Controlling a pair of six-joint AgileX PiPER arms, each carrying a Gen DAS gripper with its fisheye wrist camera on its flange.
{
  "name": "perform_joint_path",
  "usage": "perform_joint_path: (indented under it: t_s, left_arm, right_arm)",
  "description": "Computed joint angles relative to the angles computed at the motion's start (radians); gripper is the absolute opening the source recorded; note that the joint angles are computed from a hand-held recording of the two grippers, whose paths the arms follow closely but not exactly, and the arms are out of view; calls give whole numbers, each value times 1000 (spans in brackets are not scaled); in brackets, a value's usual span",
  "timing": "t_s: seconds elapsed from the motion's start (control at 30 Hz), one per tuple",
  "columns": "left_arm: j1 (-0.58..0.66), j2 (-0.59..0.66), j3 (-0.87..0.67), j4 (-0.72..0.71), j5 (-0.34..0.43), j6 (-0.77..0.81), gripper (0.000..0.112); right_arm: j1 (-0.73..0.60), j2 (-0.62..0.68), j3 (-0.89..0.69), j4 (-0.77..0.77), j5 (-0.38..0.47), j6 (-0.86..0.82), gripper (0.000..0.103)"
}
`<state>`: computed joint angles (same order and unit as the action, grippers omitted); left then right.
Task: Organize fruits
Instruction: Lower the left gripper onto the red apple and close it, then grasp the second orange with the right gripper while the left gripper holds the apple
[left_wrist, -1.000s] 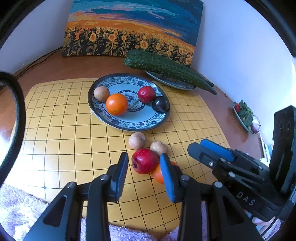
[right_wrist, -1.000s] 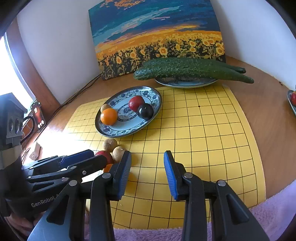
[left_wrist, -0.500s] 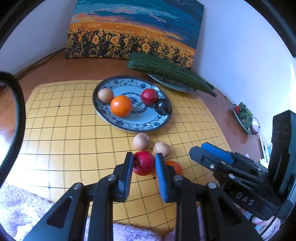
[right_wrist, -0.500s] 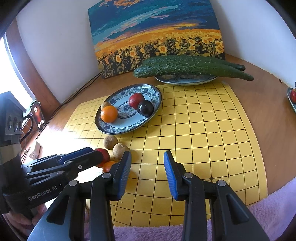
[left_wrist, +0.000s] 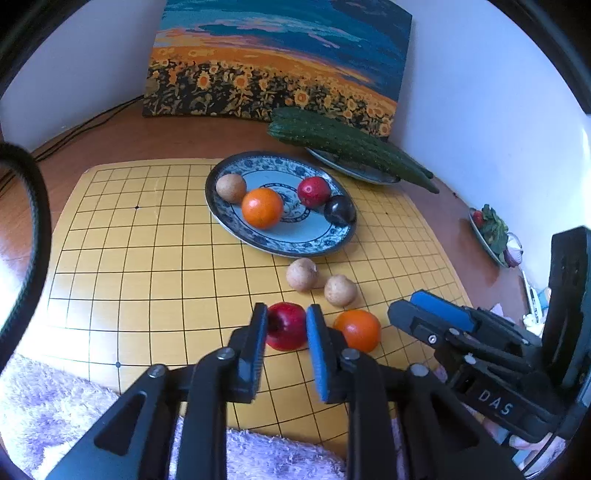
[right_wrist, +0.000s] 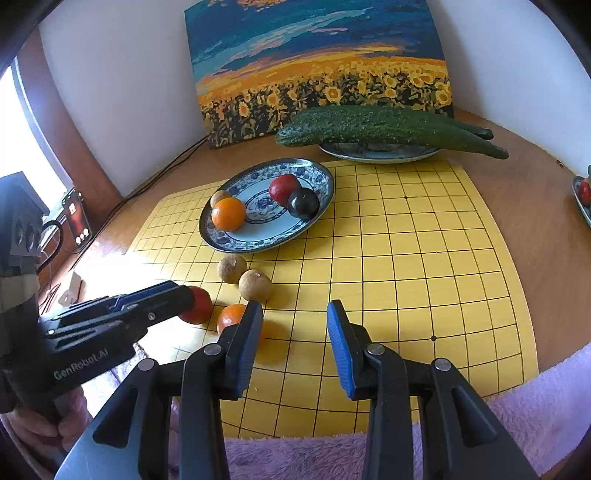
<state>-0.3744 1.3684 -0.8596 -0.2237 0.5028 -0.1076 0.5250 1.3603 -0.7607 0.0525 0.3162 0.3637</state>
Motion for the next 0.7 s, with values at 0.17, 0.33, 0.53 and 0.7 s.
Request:
perform_joint_path:
  t_s: [0.17, 0.33, 0.53, 0.7]
  left_arm:
    - [-4, 16, 2, -21, 0, 14, 37]
    - [-12, 25, 5, -22, -11, 18, 36]
    - [-26, 26, 10, -6, -28, 10, 30]
    - [-19, 3, 15, 36, -28, -27, 30]
  right_arm:
    - [-3, -4, 4, 16, -3, -18, 37]
    - [-1, 2, 10, 61, -12, -63, 37]
    - [-1, -3, 13, 92, -13, -93, 37]
    - [7, 1, 9, 101, -10, -104, 37]
